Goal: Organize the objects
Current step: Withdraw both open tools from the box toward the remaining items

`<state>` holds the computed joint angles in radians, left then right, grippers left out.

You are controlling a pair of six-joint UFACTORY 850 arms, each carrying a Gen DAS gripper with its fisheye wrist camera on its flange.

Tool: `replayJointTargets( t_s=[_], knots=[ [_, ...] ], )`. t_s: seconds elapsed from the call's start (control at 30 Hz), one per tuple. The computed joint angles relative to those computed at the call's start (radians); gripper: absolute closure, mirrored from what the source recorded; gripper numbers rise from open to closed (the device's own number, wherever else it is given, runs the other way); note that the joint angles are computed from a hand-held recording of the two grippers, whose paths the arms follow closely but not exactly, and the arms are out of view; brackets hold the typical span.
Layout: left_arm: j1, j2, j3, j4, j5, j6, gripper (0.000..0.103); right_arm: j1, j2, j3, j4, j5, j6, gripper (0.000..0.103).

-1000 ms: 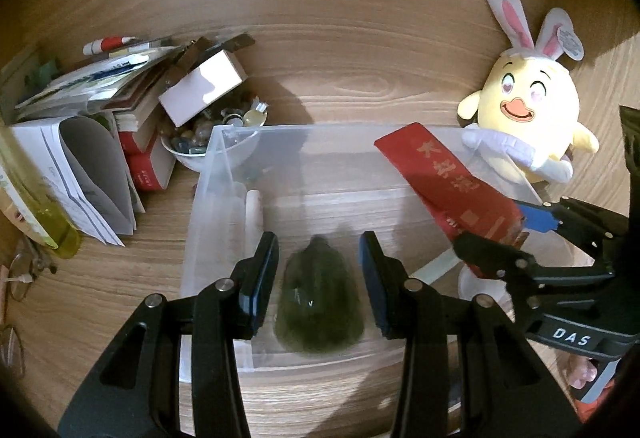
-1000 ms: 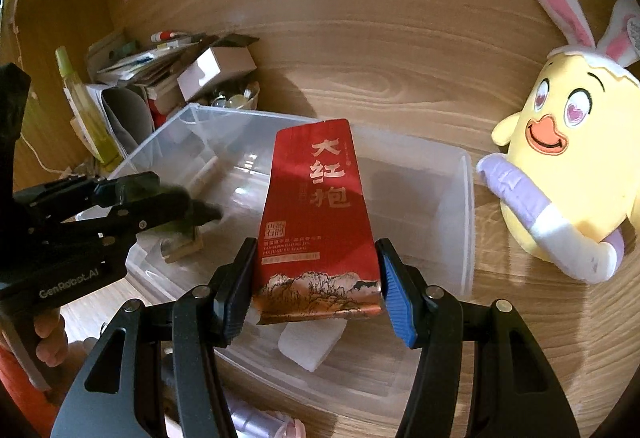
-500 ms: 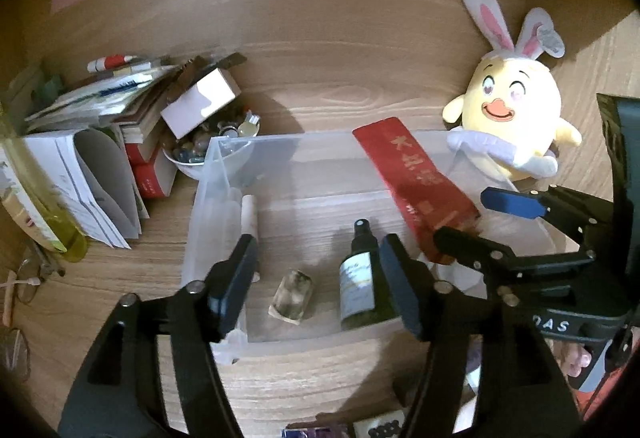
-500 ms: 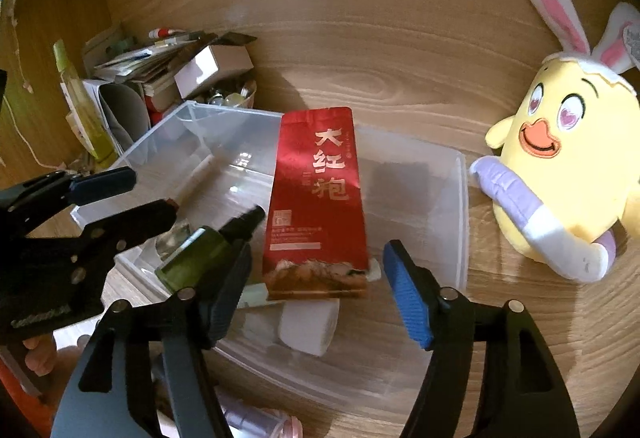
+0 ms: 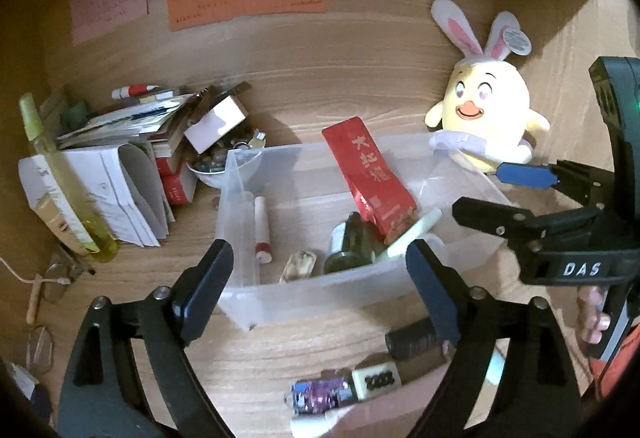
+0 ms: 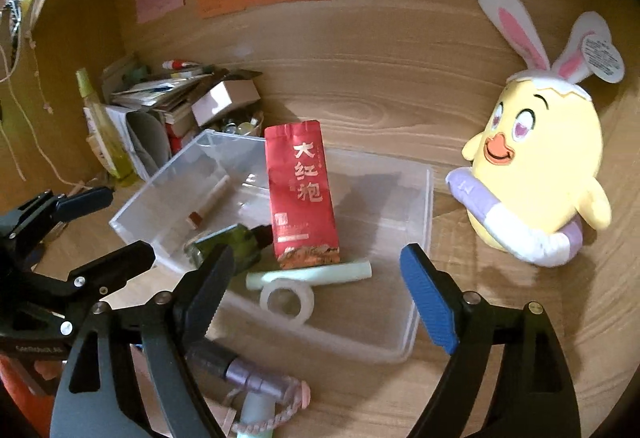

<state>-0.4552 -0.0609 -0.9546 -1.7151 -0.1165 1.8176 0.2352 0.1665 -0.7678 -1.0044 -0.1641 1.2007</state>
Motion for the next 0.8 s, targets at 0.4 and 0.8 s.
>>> replayJointTargets(
  t_s=[0.4,0.8],
  knots=[
    [-0.008,0.056,0.109,0.141,-0.005,-0.076,0.010,0.027,0.094,0.106,-0.002,-0.011,0.013,0.020],
    [-0.002,0.036,0.152,0.508,-0.069,-0.419,0.010,0.101,0.133,0.200,-0.100,-0.145,0.118,0.020]
  ],
)
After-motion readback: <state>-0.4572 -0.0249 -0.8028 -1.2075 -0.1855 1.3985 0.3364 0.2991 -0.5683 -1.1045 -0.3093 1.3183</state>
